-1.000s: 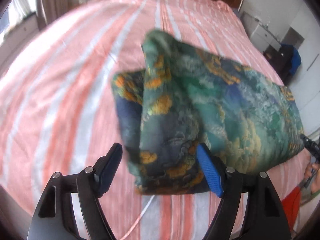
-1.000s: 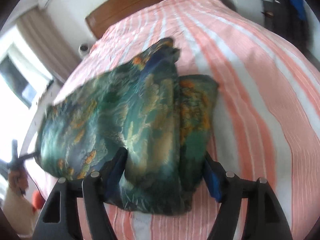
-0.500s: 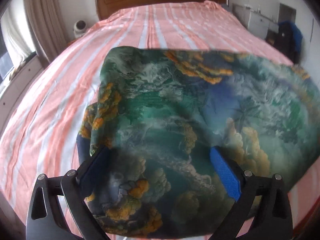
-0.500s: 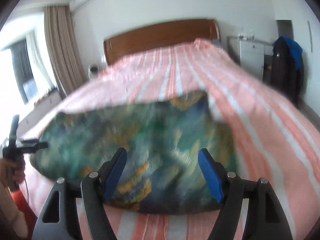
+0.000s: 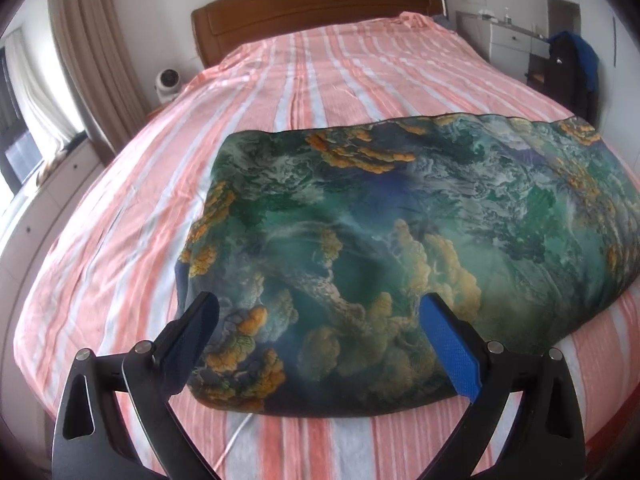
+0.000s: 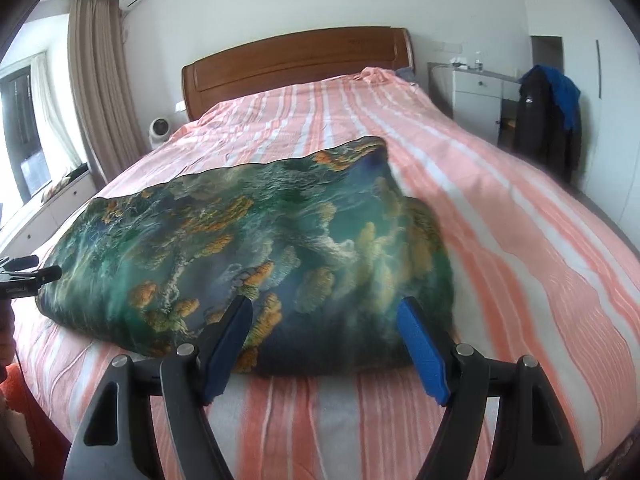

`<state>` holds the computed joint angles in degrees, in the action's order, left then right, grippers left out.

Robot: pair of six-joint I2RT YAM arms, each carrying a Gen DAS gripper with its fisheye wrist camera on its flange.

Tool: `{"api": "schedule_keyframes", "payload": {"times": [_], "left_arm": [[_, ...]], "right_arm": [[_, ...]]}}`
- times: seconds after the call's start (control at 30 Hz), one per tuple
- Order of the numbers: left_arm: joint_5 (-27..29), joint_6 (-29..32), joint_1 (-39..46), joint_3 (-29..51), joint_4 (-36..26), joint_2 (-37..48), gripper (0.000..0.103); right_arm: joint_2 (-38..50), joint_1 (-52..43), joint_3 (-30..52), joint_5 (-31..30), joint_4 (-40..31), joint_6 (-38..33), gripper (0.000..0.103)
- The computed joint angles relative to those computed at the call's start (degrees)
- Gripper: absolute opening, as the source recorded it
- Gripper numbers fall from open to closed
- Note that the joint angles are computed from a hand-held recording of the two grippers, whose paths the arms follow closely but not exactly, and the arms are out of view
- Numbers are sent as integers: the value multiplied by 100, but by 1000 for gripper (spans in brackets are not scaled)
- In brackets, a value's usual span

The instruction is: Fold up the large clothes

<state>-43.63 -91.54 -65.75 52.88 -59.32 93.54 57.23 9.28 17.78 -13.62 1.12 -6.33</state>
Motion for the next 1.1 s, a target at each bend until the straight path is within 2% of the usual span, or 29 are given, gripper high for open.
{"api": "schedule_keyframes", "payload": {"times": [0.07, 0.27, 0.5, 0.67, 0.87, 1.1], "left_arm": [[10, -156, -119, 136, -198, 103, 100], [-19, -93, -116, 380, -336, 255, 100], [-50, -198, -314, 620, -102, 366, 100], [-333, 169, -249, 1288, -165, 699, 100], [-432, 934, 122, 1952, 42, 1182, 101], [62, 1253, 123, 2298, 348, 1877, 100]], "right_arm": [[-197, -117, -147, -45, -22, -31, 75], [-340, -473, -482, -239, 208, -203, 77], [-235, -804, -862, -385, 585, -272, 78], [190, -610, -854, -306, 749, -288, 79], [844, -576, -756, -293, 898, -333, 79], [915, -763, -757, -468, 845, -348, 79]]}}
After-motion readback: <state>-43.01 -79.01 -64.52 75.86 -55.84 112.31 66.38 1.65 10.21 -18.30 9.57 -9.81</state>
